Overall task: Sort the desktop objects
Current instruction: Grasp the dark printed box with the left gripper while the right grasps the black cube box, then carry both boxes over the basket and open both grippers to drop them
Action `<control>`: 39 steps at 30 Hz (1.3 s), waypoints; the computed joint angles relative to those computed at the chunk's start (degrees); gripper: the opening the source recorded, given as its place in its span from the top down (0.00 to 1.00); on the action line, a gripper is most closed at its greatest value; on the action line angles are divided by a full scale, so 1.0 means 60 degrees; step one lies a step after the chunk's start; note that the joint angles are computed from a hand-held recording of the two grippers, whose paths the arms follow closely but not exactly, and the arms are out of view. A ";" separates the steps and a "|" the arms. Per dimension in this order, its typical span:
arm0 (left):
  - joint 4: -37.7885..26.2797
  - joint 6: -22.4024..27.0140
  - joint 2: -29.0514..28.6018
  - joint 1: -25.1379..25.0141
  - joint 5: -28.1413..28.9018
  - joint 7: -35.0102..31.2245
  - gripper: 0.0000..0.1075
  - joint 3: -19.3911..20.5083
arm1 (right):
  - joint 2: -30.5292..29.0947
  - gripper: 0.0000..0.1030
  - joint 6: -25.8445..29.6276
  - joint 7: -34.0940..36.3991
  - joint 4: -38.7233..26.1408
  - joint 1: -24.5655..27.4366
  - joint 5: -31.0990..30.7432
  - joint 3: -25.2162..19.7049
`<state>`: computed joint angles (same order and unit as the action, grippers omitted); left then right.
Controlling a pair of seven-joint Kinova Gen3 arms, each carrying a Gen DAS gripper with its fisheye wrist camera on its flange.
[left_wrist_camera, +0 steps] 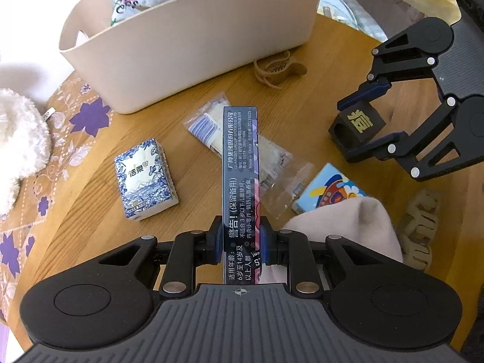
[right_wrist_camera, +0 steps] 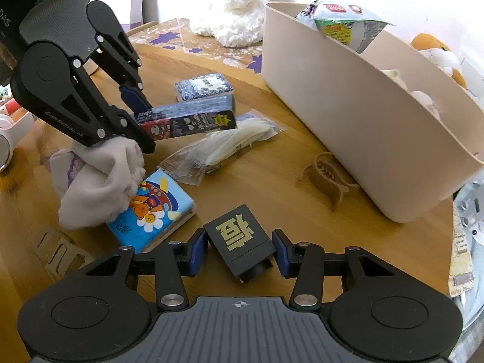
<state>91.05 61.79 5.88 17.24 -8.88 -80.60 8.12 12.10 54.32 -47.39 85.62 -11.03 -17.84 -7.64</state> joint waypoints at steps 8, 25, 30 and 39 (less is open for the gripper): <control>-0.0102 -0.0107 -0.0336 0.0139 -0.0271 0.0491 0.78 0.0088 | -0.0346 0.58 -0.0175 0.0474 0.0069 0.0363 -0.0431 0.0108; -0.1297 -0.0512 -0.0664 0.0026 -0.1105 0.0944 0.78 0.0236 | -0.0414 0.58 -0.0136 0.0489 -0.1328 0.0923 -0.1128 0.0389; -0.2081 -0.0616 -0.0355 0.0151 -0.1499 0.1226 0.78 0.0196 | -0.0233 0.58 -0.0363 0.0211 -0.1873 0.0981 -0.1118 0.0372; -0.3286 -0.0915 0.0572 0.0504 -0.1940 0.1895 0.78 -0.0187 | 0.0400 0.58 -0.0877 -0.0699 -0.2984 0.0921 -0.0475 0.0323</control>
